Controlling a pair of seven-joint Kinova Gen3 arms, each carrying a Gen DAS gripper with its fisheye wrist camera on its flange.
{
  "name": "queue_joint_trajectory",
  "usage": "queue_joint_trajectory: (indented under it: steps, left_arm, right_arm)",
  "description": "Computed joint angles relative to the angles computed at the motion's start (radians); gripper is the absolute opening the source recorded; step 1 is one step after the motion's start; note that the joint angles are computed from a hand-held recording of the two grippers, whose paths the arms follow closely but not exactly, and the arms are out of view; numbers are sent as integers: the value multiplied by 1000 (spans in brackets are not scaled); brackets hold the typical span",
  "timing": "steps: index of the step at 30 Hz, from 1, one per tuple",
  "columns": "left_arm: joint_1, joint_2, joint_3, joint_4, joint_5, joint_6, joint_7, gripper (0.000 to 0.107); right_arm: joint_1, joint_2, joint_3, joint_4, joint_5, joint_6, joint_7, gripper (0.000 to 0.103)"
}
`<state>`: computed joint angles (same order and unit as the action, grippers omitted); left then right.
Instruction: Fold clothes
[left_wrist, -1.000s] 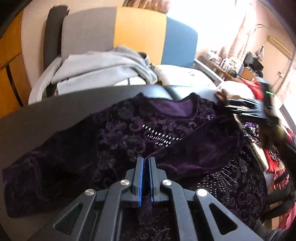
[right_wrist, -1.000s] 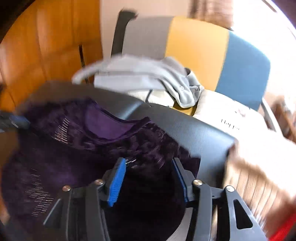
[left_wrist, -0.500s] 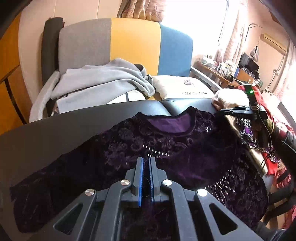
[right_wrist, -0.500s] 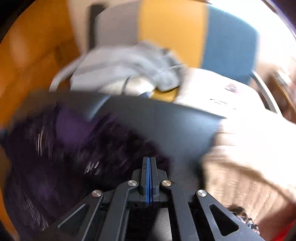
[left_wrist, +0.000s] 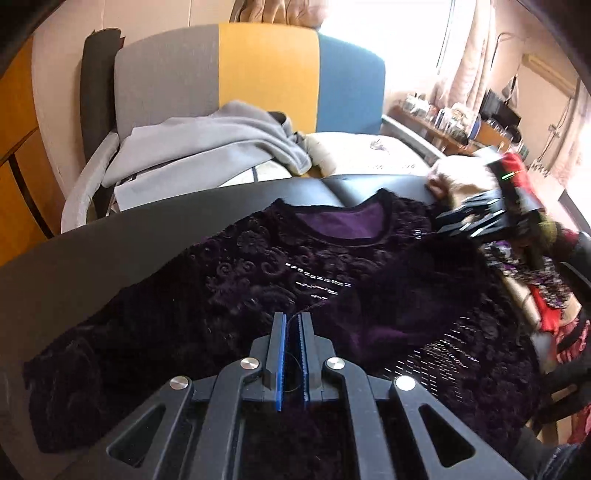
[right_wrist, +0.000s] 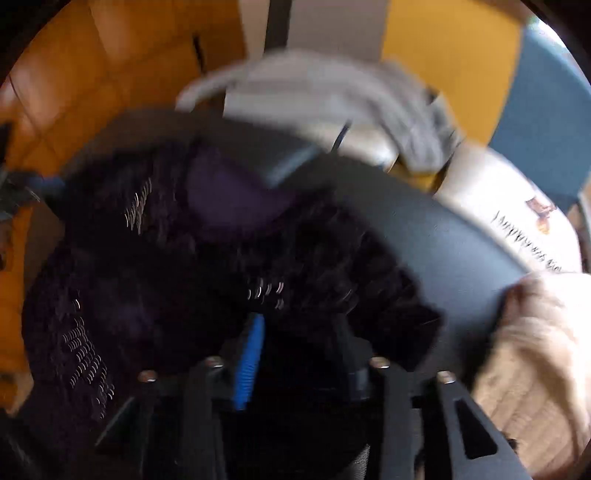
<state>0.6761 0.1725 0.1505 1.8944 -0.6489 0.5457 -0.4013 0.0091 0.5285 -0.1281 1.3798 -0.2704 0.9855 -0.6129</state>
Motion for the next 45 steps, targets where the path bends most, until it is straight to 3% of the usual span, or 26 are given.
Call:
queue_joint_trajectory:
  steps: [2,5,6,7,10,16,21,25,27,28,32,34,38,41,43,45]
  left_arm:
    - [12,-20,4,19,-9,1,28,6]
    - [6,-23,17,31,4,6,31,6]
    - [8,-21,18,33,0,11,41,6]
    - [9,-23,17,39,-5,5,53,6]
    - [19,-36,9,55,-60,-6,117,6]
    - [-7,-36,18,30,-144,18,162,6]
    - [-57,42,-1,-38,-40,61,57,6]
    - [-38,99,-59,-70,18,108,-23,6]
    - [-85,89,-33,-49,73,64,-68,7]
    - [-101,83,-29,-31,83,24,-81,15]
    - [-144,94,-40,-22,173,-61,-180,28]
    - [-144,111,-51,-31,206,-71,-218,34]
    - [-133,139,-67,-42,246,-93,-296,42]
    - [-95,166,-97,-68,236,-85,-317,47]
    - [-94,196,-101,-102,246,-59,-348,48]
    - [-127,223,-74,-132,291,-45,-407,47]
  right_arm:
    - [-37,-3,35,7,33,-2,-44,45]
    - [17,-11,14,24,-9,7,-50,42]
    - [28,-21,10,40,-17,2,-42,30]
    - [41,-34,4,55,-27,4,-28,8]
    - [42,-96,3,140,-43,-67,-15,8]
    - [126,-163,-6,202,-235,-189,0,8]
    - [84,-173,48,284,-208,-297,-115,10]
    - [182,-179,5,342,-287,-338,-103,15]
    - [213,-194,-6,353,-316,-338,-67,15]
    - [220,-201,-6,354,-322,-330,-53,16]
    - [215,-217,2,329,-303,-267,5,25]
    - [208,-221,6,317,-298,-248,33,35]
    - [120,-112,19,226,-245,-244,-44,50]
    - [36,-59,37,204,-142,-290,-132,48]
    - [57,-70,4,225,-138,-318,-136,38]
    - [73,-79,-13,241,-138,-336,-134,38]
